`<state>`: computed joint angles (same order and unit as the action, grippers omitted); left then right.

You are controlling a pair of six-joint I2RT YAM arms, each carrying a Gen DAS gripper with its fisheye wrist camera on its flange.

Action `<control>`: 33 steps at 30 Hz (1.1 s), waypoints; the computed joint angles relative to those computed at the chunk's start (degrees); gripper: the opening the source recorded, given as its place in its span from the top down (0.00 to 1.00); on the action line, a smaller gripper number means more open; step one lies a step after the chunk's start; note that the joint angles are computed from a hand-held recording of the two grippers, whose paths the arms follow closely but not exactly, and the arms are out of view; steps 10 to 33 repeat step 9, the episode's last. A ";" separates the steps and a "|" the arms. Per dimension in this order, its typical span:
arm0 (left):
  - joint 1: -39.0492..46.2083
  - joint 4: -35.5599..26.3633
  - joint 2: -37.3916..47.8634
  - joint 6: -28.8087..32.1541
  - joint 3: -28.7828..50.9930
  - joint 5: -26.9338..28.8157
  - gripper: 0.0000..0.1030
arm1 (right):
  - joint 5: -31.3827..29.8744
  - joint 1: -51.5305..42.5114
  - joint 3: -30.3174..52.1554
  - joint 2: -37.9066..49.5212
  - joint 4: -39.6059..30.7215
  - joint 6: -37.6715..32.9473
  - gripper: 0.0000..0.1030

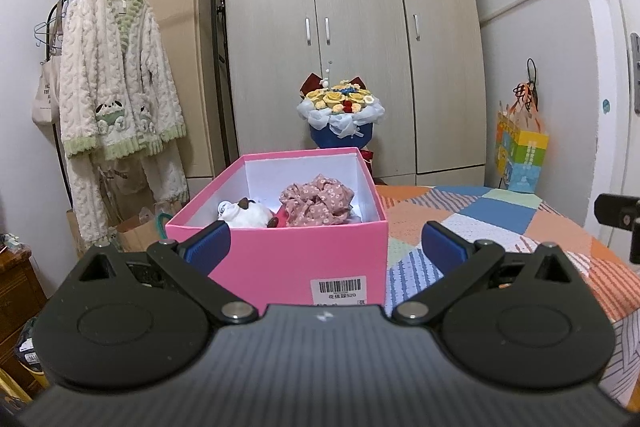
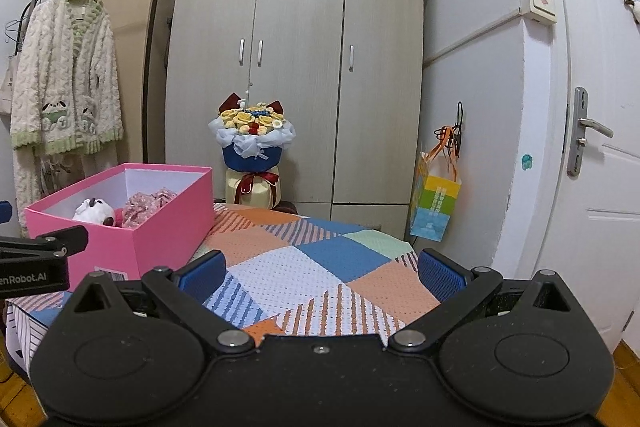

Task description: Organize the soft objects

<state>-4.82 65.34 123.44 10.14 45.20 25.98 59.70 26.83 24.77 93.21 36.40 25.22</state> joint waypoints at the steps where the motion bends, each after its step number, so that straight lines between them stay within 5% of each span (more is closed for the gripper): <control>1: 0.00 0.00 0.00 0.00 0.00 0.00 0.00 | 0.02 0.10 0.23 -0.01 -0.74 0.55 0.00; 33: 0.20 -0.41 -0.18 0.09 -0.20 0.21 0.00 | -0.06 -0.01 0.79 -0.30 -2.81 1.75 0.00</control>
